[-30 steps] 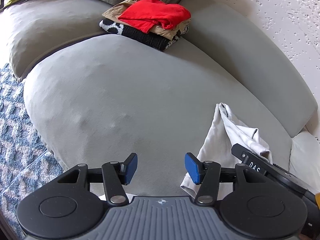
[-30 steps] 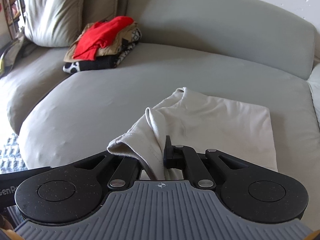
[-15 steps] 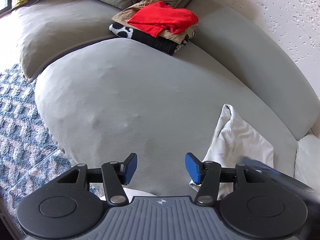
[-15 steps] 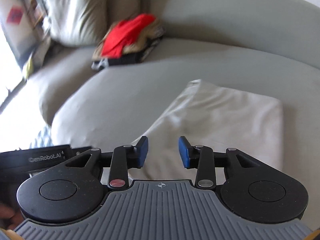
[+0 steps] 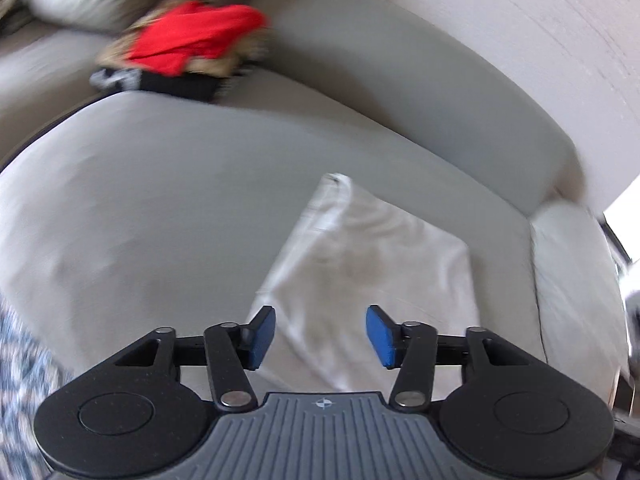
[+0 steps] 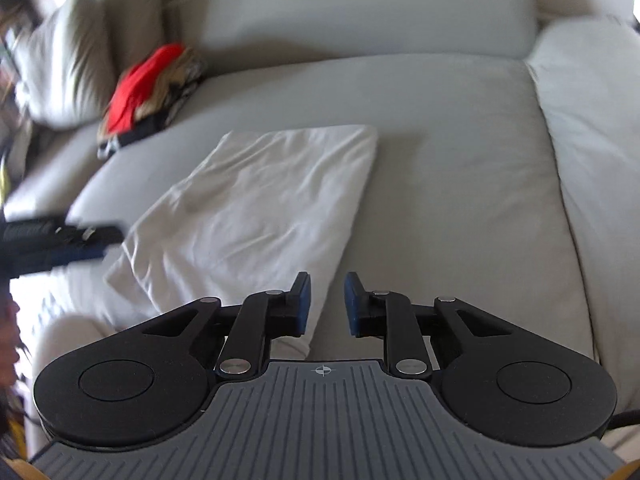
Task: Fold clothes
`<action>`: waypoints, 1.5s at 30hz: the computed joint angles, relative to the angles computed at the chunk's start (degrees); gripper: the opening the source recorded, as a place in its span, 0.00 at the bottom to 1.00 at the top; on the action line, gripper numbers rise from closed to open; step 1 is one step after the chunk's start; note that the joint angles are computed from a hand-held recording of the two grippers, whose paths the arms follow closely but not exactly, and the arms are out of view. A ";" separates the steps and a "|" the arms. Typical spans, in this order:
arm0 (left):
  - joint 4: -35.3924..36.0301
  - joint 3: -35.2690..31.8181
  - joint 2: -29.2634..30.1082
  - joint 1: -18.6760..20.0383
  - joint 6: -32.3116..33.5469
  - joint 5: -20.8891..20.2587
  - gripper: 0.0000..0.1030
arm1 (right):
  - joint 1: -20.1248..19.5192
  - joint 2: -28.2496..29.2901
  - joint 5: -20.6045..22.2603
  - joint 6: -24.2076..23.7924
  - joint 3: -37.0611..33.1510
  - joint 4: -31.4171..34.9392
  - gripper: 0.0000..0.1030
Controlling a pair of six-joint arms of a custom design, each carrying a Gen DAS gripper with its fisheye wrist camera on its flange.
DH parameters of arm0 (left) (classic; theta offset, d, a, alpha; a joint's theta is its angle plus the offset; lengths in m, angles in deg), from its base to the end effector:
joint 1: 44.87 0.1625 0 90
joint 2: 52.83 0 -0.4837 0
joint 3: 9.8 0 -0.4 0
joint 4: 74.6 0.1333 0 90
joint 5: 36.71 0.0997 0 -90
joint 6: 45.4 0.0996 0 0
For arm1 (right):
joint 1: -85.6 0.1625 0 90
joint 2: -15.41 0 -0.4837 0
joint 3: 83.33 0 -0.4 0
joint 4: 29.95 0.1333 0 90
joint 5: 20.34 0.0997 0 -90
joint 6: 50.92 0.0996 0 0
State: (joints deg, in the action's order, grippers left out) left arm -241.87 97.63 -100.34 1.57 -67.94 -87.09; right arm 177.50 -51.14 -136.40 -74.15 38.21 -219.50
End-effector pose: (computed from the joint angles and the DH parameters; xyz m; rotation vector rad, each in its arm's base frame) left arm -0.3020 -0.6032 0.1295 0.3331 2.5775 -0.8417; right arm 0.1079 -0.5525 0.2848 0.3032 -2.4173 0.8727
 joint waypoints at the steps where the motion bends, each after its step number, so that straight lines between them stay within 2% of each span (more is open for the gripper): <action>1: 0.49 -0.51 0.69 0.03 0.82 0.39 0.22 | -0.20 0.58 1.47 -2.51 0.10 -1.31 0.23; 2: 0.98 -1.03 1.39 0.07 1.63 0.78 0.11 | -0.46 1.18 2.77 -4.75 0.08 -2.06 0.23; 4: 1.98 -2.11 2.78 0.13 3.26 1.59 0.10 | -0.81 2.43 4.15 -8.47 -0.20 -2.67 0.23; 7: 9.20 -3.90 4.62 0.37 -0.17 8.98 0.03 | -0.47 4.12 -1.16 -10.75 -0.26 -1.69 0.23; 8: 9.93 -3.68 4.58 0.79 -0.79 9.52 0.05 | -0.74 4.16 -2.41 -10.74 0.08 -1.11 0.22; 10: 8.70 -2.47 3.87 1.45 -0.11 8.84 0.07 | -1.53 2.35 -0.72 -10.33 1.93 -1.67 0.23; 13: 9.41 -1.52 2.28 1.20 0.44 8.18 0.08 | -1.75 -1.31 0.44 -7.08 1.53 3.60 0.24; 16: 7.53 -0.88 1.00 0.15 0.55 8.81 0.08 | -2.31 -3.83 2.82 -3.48 0.59 5.27 0.28; 19: 2.79 -1.63 0.66 -0.38 1.98 4.78 0.12 | -3.74 -3.98 7.04 1.38 -1.06 3.46 0.30; 21: 1.88 -3.88 1.40 -0.15 1.95 0.77 0.18 | -5.10 -3.17 10.94 5.83 -2.81 2.83 0.25; 23: 2.19 -7.38 3.62 0.37 3.17 -1.30 0.23 | -6.38 -1.81 14.57 9.44 -5.18 4.06 0.16; 27: 5.06 -15.51 9.03 2.15 6.76 -5.31 0.22 | -8.77 2.43 21.38 13.40 -12.08 12.64 0.16; 28: 6.54 -17.49 10.58 3.07 7.87 -5.80 0.21 | -9.67 3.26 24.11 13.74 -14.02 17.35 0.16; 29: 8.19 -19.38 12.05 4.00 8.88 -6.02 0.13 | -10.33 4.37 25.39 13.69 -15.60 20.61 0.16; 30: 9.21 -20.77 13.35 4.65 9.50 -4.75 0.10 | -10.56 5.40 24.29 13.80 -16.58 21.47 0.16; 31: 9.84 -21.88 14.56 5.14 9.89 -2.64 0.09 | -10.87 6.16 22.92 13.40 -16.89 19.93 0.12; 32: 10.01 -22.68 15.53 5.71 10.09 -0.46 0.08 | -11.25 7.01 21.70 12.71 -16.91 17.21 0.00; 34: 8.29 -22.59 15.86 7.04 8.82 1.09 0.07 | -11.61 7.17 19.53 14.55 -16.13 11.23 0.00; 35: 7.54 -22.19 15.50 7.50 7.31 1.51 0.07 | -11.75 7.25 18.38 15.59 -15.80 8.26 0.07; 38: 5.98 -20.10 13.41 6.90 3.47 4.17 0.05 | -12.24 7.71 14.97 18.39 -15.29 -0.35 0.08; 39: 3.88 -19.28 12.90 6.50 3.96 4.06 0.05 | -12.48 7.67 16.38 19.47 -15.35 -1.06 0.08; 40: 1.80 -18.61 12.35 6.28 4.87 2.59 0.05 | -12.85 7.55 18.81 20.52 -15.38 -1.37 0.09; 42: 0.62 -19.63 12.24 6.52 5.80 -3.55 0.06 | -13.26 8.21 23.77 21.61 -16.53 -0.11 0.09; 45: 5.14 -24.65 14.52 7.90 7.06 -13.39 0.14 | -13.64 10.26 30.65 21.55 -20.39 7.41 0.09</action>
